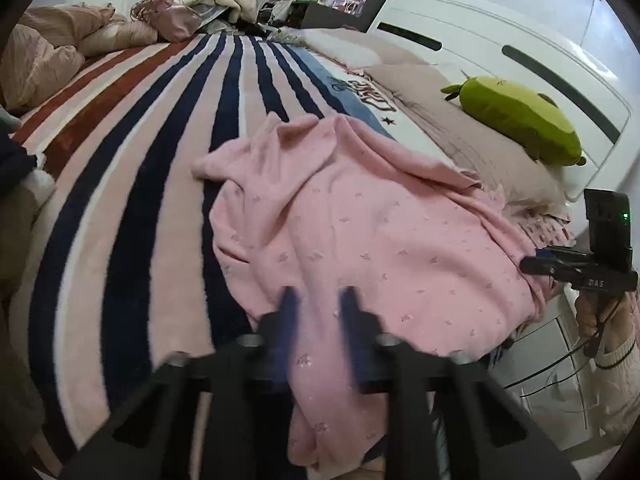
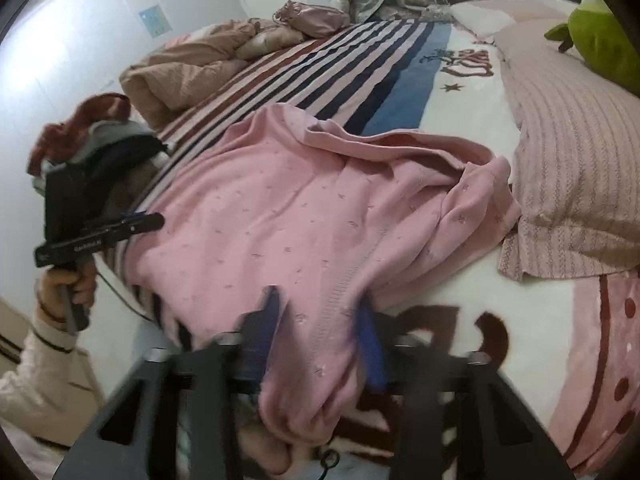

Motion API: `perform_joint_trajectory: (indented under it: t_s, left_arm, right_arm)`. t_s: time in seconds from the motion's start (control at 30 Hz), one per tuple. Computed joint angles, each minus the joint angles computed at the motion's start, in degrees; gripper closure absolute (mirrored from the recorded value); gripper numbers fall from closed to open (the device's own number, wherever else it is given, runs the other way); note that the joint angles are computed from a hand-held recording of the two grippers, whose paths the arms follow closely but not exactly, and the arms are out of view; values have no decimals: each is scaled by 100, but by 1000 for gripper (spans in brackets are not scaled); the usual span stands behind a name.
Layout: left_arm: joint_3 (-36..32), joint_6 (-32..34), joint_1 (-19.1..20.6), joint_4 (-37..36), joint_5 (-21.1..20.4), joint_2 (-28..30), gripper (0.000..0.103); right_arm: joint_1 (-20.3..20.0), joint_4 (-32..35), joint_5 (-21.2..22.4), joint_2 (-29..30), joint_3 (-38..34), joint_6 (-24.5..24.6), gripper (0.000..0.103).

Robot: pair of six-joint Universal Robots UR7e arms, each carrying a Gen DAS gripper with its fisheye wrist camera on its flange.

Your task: Fold small clothes

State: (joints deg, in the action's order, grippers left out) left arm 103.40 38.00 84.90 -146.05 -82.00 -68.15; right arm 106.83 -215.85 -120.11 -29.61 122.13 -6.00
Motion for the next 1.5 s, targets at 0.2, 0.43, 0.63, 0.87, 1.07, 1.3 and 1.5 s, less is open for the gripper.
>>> perform_joint_trajectory:
  t_s: [0.2, 0.43, 0.63, 0.87, 1.07, 1.3, 1.5]
  left_arm:
    - [277, 356, 25, 38, -185, -477, 96]
    - [338, 382, 208, 516, -341, -729, 93]
    - [495, 451, 192, 337, -326, -779, 51]
    - [735, 483, 80, -295, -138, -682, 83]
    - [697, 671, 159, 44, -397, -920, 91]
    - [604, 672, 177, 316, -251, -966, 67]
    - [653, 553, -12, -97, -292, -723, 47]
  right_arm:
    - [62, -640, 278, -40, 305, -139, 101]
    - [75, -615, 517, -105, 637, -13, 100]
    - [12, -723, 501, -9, 478, 56, 58]
    - [90, -793, 90, 324, 5, -167, 101]
    - [-3, -1192, 803, 46, 622, -161, 103]
    - [-24, -1202, 585, -1, 918, 157, 100]
    - [15, -1160, 611, 129, 476, -32, 50]
